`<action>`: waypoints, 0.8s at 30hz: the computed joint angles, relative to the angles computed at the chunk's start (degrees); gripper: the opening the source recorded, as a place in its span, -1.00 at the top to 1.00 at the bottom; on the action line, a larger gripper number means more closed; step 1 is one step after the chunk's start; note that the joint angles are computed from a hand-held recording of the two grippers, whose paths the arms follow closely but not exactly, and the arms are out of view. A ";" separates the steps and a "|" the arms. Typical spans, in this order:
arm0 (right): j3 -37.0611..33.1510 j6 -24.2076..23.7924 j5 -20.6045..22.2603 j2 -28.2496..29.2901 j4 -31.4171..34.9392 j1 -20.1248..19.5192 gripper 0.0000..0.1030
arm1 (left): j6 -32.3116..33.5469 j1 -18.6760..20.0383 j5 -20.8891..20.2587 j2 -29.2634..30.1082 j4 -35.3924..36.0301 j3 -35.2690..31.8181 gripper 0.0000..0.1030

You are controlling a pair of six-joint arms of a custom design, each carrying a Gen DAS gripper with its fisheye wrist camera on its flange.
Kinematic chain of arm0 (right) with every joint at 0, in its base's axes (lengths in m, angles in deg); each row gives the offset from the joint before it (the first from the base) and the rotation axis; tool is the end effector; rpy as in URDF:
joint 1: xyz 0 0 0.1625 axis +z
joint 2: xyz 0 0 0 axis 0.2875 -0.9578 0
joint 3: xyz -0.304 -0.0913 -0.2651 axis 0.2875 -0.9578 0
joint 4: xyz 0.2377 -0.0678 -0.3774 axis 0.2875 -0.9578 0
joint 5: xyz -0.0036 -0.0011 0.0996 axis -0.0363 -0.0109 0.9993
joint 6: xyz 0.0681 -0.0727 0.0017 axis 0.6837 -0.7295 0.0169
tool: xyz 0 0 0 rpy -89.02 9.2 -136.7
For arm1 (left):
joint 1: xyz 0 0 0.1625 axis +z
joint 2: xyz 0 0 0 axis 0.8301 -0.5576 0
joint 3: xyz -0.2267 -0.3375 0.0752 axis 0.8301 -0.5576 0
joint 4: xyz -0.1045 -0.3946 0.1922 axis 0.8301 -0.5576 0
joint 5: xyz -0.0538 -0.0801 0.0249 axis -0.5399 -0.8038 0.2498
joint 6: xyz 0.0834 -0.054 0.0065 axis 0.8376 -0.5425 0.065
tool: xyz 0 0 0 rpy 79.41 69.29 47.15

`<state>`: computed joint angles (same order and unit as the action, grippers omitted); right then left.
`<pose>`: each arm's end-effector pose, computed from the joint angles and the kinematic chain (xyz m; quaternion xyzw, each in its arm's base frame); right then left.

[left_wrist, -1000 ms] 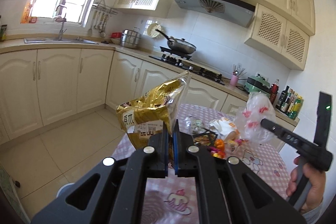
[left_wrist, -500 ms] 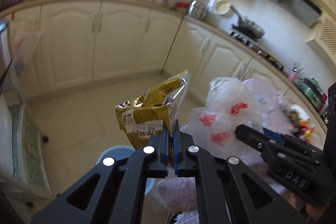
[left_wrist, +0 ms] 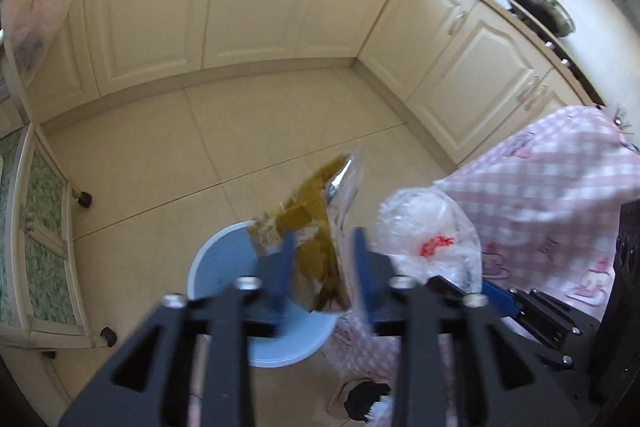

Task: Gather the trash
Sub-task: 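Carry both bags over the blue bin and open both tools to drop them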

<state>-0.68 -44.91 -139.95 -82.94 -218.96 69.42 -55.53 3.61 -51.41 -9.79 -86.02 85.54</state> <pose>0.0403 -0.7908 0.1678 0.2234 -0.9195 0.1704 0.2748 -0.2254 -0.7836 -0.0459 -0.0008 0.9139 -0.3323 0.2333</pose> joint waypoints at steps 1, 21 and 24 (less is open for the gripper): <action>-0.24 0.36 -0.07 0.27 0.39 -0.06 0.45 | -0.68 0.33 0.14 -0.06 -0.21 0.25 0.04; -3.97 1.60 4.69 3.96 3.19 0.87 0.18 | -10.02 0.55 3.76 -6.92 1.87 8.97 -0.33; -3.74 0.57 4.65 3.57 1.48 1.72 0.15 | -9.78 -0.28 4.11 -7.96 1.09 9.96 -0.33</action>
<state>-4.41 -44.34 -135.30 -79.37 -217.48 71.13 -65.31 3.33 -47.30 -17.76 -84.92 95.50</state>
